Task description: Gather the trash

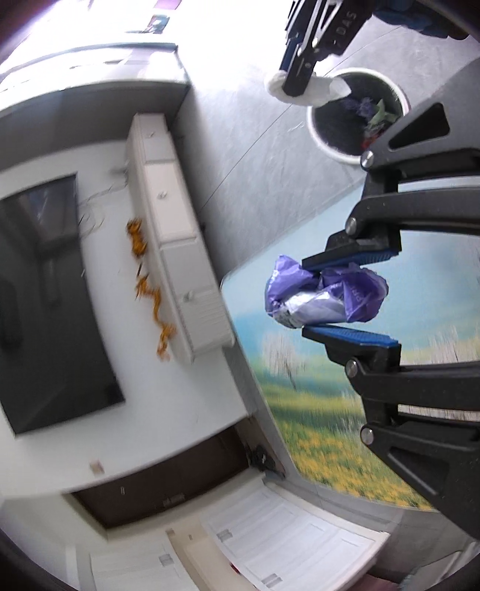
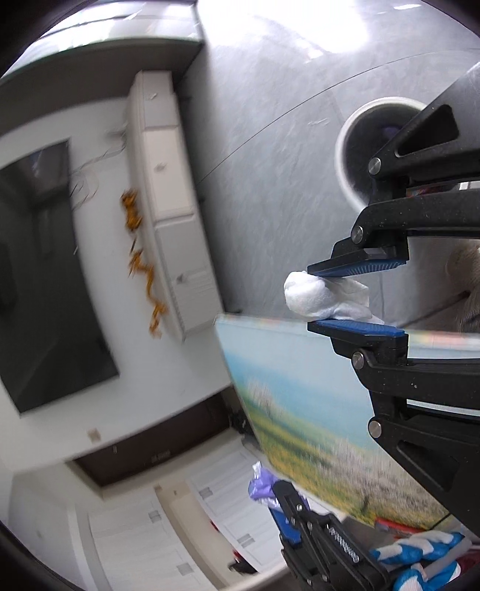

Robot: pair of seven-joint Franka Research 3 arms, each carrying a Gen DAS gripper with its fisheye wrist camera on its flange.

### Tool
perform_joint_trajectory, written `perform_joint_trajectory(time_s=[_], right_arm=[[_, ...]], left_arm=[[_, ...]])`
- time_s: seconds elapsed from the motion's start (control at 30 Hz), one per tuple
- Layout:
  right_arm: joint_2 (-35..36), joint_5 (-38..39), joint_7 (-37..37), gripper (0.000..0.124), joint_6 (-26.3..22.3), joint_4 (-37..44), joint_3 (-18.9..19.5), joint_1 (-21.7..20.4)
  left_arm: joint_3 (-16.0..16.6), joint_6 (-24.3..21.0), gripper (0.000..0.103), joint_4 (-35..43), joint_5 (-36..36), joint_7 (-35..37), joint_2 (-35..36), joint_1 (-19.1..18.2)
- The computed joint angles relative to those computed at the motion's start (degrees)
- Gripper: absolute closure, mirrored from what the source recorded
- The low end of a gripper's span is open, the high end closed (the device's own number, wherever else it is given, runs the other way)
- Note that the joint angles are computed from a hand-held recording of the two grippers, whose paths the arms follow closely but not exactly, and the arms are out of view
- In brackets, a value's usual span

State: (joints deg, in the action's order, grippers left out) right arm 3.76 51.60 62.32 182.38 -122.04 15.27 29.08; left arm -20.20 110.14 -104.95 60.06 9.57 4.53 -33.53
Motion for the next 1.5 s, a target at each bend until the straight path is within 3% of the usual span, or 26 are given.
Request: perform_joint_trajectory(time_s=[0.13,0.27,0.33,0.53,0.63,0.7,0.83,1.03,1.1,1.3,1.5], right_arm=[[2.16,-12.13,13.46,0.103,-0.94,-2.05,-5.61,0.79],[5.76,-24.89,27.70,0.102,-3.76,-2.36,-12.69,2.72],[7.06,-25.57,28.91,0.101,-4.69,-2.35,-11.97,0.82],[10.97,-30.06,34.97,0.100,-7.53,-1.46,-11.36,-2.94],[11.87,-33.02,38.55,0.096,-7.65,-1.84,-12.74,-2.73],[12.04,-34.89,41.04,0.089,-7.76,-2.20,-13.89,-2.33],[11.22,-38.30,45.07,0.078,-7.29,-3.87,-15.76,-1.48],[8.84,-44.18,51.35,0.076,-6.88,-6.05,-17.99,-0.09],[7.47,-46.00,53.00,0.075,-6.31,-6.95,-18.22,0.15],[4.05,-54.60,58.86,0.067,-5.48,-6.84,-18.57,2.28],[1.27,-64.67,65.63,0.058,-4.94,-5.75,-16.18,4.08]], left_arm=[[1.30,7.10,0.074,7.43,-1.94,6.32,8.22,0.21],[3.01,14.86,0.074,15.95,-8.73,15.27,17.31,0.49],[3.14,17.17,0.074,21.62,-13.29,20.39,22.80,0.65],[4.31,18.77,0.074,36.96,-25.58,32.14,36.13,-0.72],[3.61,19.21,0.071,42.07,-29.19,34.86,40.51,-0.57],[3.87,19.41,0.056,45.82,-32.08,36.94,43.15,-0.94],[6.02,19.74,0.052,49.41,-35.10,39.42,45.14,-2.77],[9.81,23.74,0.048,41.29,-36.37,38.11,38.69,-4.23],[11.12,25.47,0.038,36.58,-34.32,35.76,34.97,-4.56],[13.37,28.50,0.030,19.28,-23.56,22.71,21.10,-5.03],[13.24,23.16,0.030,4.31,-10.81,7.28,6.92,-5.26]])
